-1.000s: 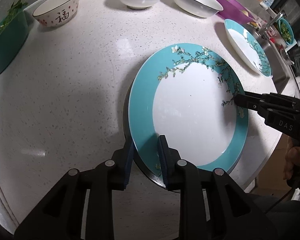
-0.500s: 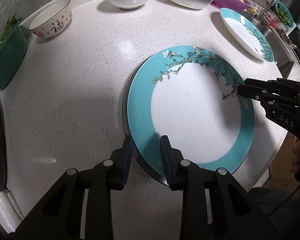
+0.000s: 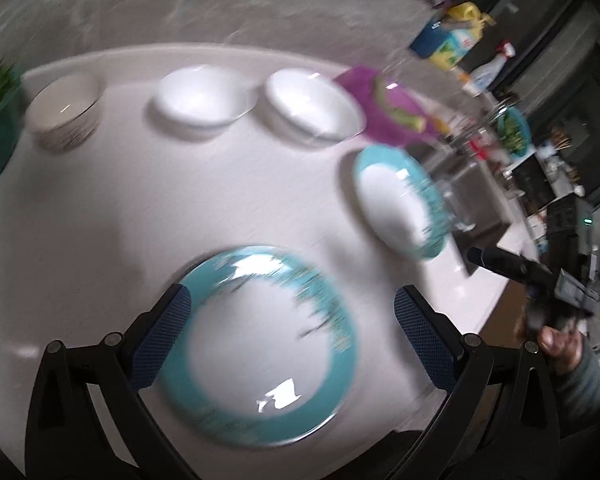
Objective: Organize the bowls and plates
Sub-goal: 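Carry the teal plate with both tools onto the grey plate, release, then close both tools on the rim of the teal plate by the sink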
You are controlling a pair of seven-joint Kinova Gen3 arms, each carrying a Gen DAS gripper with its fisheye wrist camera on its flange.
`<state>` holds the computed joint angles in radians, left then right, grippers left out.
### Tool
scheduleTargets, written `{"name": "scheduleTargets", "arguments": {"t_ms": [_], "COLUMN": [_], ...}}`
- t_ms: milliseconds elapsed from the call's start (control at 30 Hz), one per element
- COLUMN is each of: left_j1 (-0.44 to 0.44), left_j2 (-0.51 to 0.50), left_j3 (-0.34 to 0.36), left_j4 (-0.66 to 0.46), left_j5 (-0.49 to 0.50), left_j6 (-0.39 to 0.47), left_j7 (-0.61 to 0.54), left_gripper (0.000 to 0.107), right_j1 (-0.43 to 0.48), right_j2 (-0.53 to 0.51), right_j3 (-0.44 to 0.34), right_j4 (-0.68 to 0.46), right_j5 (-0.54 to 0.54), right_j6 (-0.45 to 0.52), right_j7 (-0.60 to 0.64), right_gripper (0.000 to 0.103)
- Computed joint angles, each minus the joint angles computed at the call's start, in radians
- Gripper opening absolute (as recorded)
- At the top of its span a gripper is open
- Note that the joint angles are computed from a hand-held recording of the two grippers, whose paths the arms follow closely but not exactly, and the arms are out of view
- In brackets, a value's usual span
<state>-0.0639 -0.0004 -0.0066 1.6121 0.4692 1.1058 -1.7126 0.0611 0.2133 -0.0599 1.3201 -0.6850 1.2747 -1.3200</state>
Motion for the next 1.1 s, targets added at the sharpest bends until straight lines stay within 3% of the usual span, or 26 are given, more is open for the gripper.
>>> {"name": "scheduleTargets", "arguments": {"t_ms": [100,200,333,400,567,667,1000,1067,1100], "left_j1": [0.121,0.26,0.442,0.488,0.41,0.364,0.417,0.455,0.471], "left_j2": [0.05,0.134,0.303,0.377,0.511,0.555,0.64,0.651,0.647], "left_j3": [-0.017,-0.081,-0.175,-0.176,0.03,0.102,0.072,-0.003,-0.044], "left_j4": [-0.063,-0.138,-0.319,-0.402,-0.536,-0.561,-0.634,-0.64,-0.634], "left_j5": [-0.049,-0.063,-0.158,-0.23,-0.409,-0.436,-0.449,-0.396,-0.36], "left_j6": [-0.058,-0.096,-0.044,-0.017,0.039,0.045,0.067,0.067,0.069], "left_j7": [0.112,0.234,0.397,0.474,0.595,0.625,0.653,0.63,0.607], "left_gripper": [0.103,0.103,0.103,0.103,0.102,0.101,0.098,0.096,0.087], "right_j1": [0.104,0.179,0.253,0.27,0.306,0.298,0.258,0.248,0.245], "right_j2": [0.081,0.185,0.34,0.405,0.501,0.545,0.625,0.632,0.634], "right_j3": [0.021,0.015,-0.023,-0.042,-0.11,-0.123,-0.144,-0.146,-0.146], "right_j4": [-0.089,-0.222,-0.399,-0.478,-0.562,-0.598,-0.694,-0.706,-0.708], "right_j5": [-0.101,-0.105,-0.097,-0.075,-0.075,-0.057,-0.001,0.01,0.016], "right_j6": [0.064,0.139,0.228,0.276,0.319,0.346,0.402,0.409,0.41], "right_j7": [0.061,0.088,0.068,0.041,0.044,0.018,-0.017,-0.014,-0.009], "right_gripper": [0.103,0.103,0.103,0.099,0.095,0.089,0.079,0.078,0.077]}}
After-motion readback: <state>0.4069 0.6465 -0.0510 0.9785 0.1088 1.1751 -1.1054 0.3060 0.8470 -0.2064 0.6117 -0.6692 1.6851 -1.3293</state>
